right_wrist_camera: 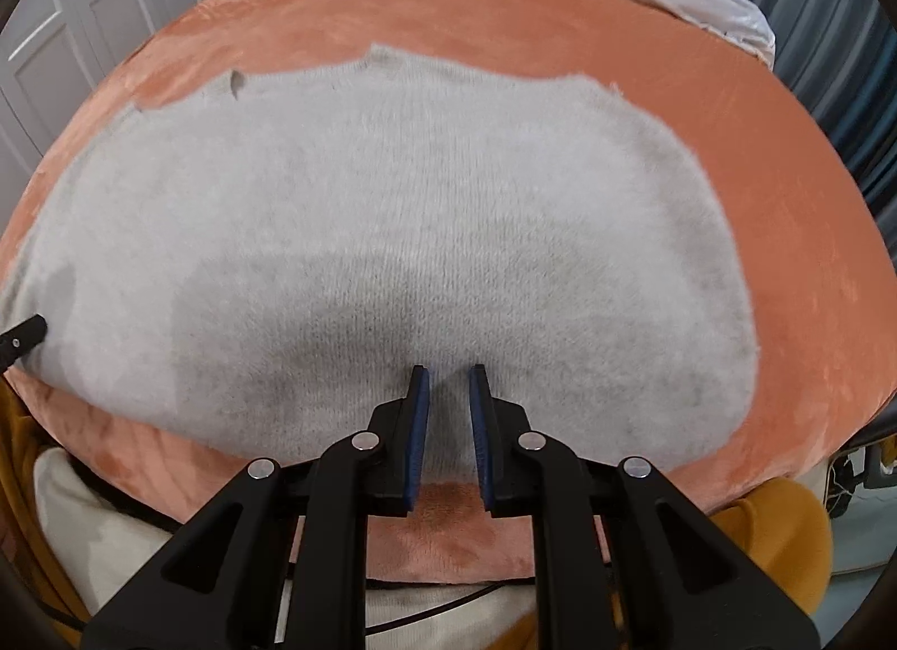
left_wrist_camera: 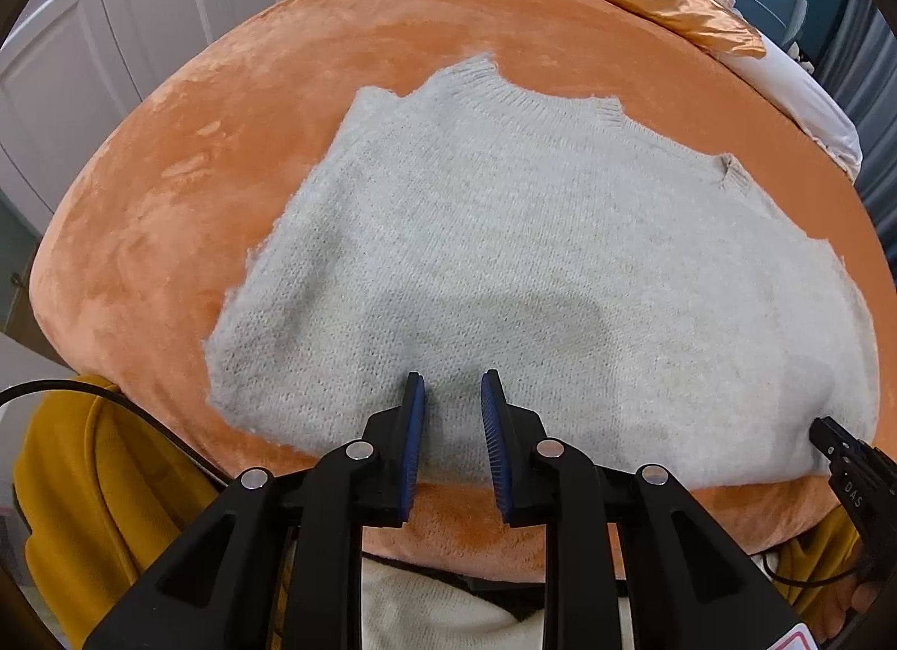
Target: Fold small clothes
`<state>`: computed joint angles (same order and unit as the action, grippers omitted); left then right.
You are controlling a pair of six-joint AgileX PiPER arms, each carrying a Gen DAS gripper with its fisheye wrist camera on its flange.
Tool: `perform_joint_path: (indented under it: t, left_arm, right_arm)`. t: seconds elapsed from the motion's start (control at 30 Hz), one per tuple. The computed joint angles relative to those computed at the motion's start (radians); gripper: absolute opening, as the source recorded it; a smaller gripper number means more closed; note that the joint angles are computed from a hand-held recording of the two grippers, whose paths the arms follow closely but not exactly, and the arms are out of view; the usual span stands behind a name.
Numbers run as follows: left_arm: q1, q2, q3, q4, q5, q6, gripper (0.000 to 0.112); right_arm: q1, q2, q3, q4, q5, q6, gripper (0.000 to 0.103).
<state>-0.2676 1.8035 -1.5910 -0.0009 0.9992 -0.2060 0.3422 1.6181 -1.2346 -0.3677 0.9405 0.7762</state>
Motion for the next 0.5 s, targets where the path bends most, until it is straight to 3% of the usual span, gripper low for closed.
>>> perform_joint_path:
  t: [0.5]
  left_arm:
    - [-0.018, 0.016, -0.035, 0.014, 0.032, -0.030, 0.023]
  right_arm:
    - [0.008, 0.001, -0.039, 0.023, 0.023, 0.001, 0.015]
